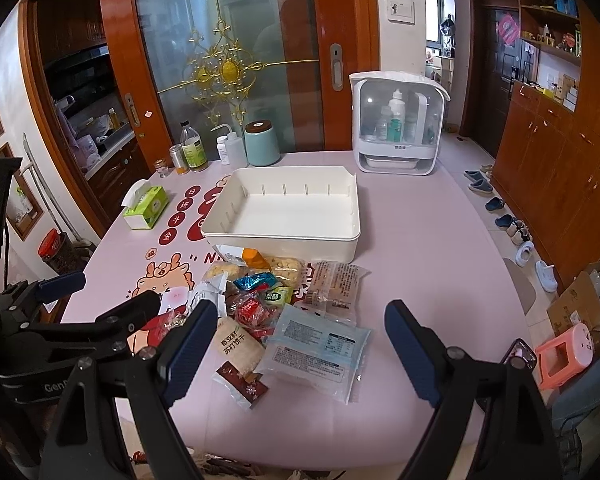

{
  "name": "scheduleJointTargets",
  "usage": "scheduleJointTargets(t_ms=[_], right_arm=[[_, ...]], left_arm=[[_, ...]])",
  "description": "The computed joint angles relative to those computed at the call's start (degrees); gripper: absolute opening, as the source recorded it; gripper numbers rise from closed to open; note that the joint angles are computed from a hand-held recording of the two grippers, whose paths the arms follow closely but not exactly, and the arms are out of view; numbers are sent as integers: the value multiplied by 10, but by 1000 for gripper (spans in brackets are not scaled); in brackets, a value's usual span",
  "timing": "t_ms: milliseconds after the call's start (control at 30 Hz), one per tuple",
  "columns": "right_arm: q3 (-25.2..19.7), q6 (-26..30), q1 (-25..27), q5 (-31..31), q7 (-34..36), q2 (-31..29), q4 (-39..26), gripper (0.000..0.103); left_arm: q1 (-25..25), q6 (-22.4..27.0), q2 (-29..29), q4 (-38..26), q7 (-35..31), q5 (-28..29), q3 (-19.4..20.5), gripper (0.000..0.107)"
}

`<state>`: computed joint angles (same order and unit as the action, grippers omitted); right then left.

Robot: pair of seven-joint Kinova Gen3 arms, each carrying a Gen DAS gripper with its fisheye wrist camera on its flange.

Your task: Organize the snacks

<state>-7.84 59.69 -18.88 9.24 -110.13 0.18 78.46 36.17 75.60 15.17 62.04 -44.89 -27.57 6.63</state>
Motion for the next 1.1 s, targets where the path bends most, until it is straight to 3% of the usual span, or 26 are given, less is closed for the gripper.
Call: scheduleJointTargets(t_ms=[1100], right_arm=[[0, 2, 5, -10, 11, -7, 8, 87]], left_arm=[[4, 18, 1, -2, 10, -2, 0, 103]])
